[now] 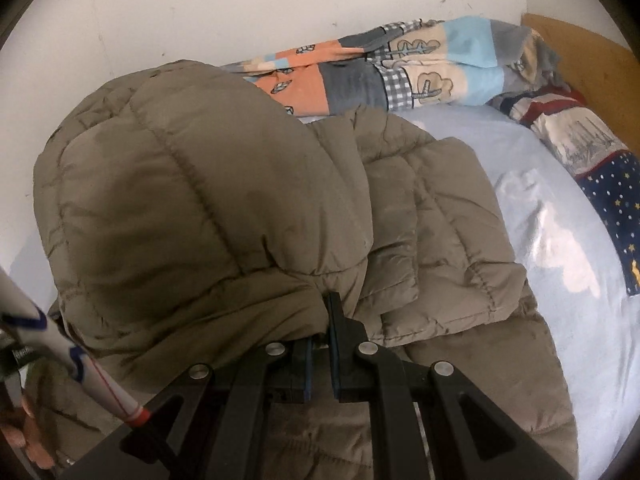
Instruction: Fold large clothes
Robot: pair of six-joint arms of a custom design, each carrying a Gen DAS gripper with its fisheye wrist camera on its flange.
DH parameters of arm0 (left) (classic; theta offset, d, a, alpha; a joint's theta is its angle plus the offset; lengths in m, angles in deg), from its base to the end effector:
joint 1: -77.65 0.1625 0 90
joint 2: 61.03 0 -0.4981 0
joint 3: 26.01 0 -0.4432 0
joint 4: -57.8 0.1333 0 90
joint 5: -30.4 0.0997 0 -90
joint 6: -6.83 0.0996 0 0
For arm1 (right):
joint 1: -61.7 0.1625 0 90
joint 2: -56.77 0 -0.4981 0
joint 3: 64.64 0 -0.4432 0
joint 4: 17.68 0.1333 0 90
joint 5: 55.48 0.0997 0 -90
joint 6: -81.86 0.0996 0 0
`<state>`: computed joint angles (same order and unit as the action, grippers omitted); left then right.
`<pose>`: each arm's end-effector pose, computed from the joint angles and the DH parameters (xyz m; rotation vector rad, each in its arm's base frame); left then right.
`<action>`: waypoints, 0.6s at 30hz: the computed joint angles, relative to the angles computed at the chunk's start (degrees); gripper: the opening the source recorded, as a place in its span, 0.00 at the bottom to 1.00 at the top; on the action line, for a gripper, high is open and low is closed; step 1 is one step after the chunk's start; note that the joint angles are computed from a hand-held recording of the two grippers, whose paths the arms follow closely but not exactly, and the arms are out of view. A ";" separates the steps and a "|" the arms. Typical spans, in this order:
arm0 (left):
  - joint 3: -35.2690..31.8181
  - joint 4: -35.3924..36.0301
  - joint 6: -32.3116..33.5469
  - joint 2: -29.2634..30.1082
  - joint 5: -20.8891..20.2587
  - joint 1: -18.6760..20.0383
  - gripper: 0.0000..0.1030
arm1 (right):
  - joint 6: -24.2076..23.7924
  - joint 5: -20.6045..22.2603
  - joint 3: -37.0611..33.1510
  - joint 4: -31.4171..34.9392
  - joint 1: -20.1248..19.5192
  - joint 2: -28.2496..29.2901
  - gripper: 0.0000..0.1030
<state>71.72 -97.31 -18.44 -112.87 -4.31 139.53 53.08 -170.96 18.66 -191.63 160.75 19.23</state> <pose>-0.1538 -0.7444 0.2152 -0.1449 2.2751 -0.8778 0.2212 -0.8135 0.1395 0.6245 -2.4252 0.7548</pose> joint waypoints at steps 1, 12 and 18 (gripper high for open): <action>0.60 0.93 -0.55 -0.43 0.41 -0.45 0.40 | 0.62 0.55 0.42 -0.32 -0.07 -0.44 0.11; 9.17 10.27 -14.29 -10.31 4.33 -7.87 0.44 | 14.96 3.19 11.91 5.41 1.43 -13.40 0.23; 2.41 3.37 -0.68 -7.78 5.89 -7.43 0.51 | 12.25 6.42 12.75 1.66 4.06 -15.07 0.35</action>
<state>74.14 -93.94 -19.12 -120.65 1.57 132.10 65.34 -164.54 31.41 -189.97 164.81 4.16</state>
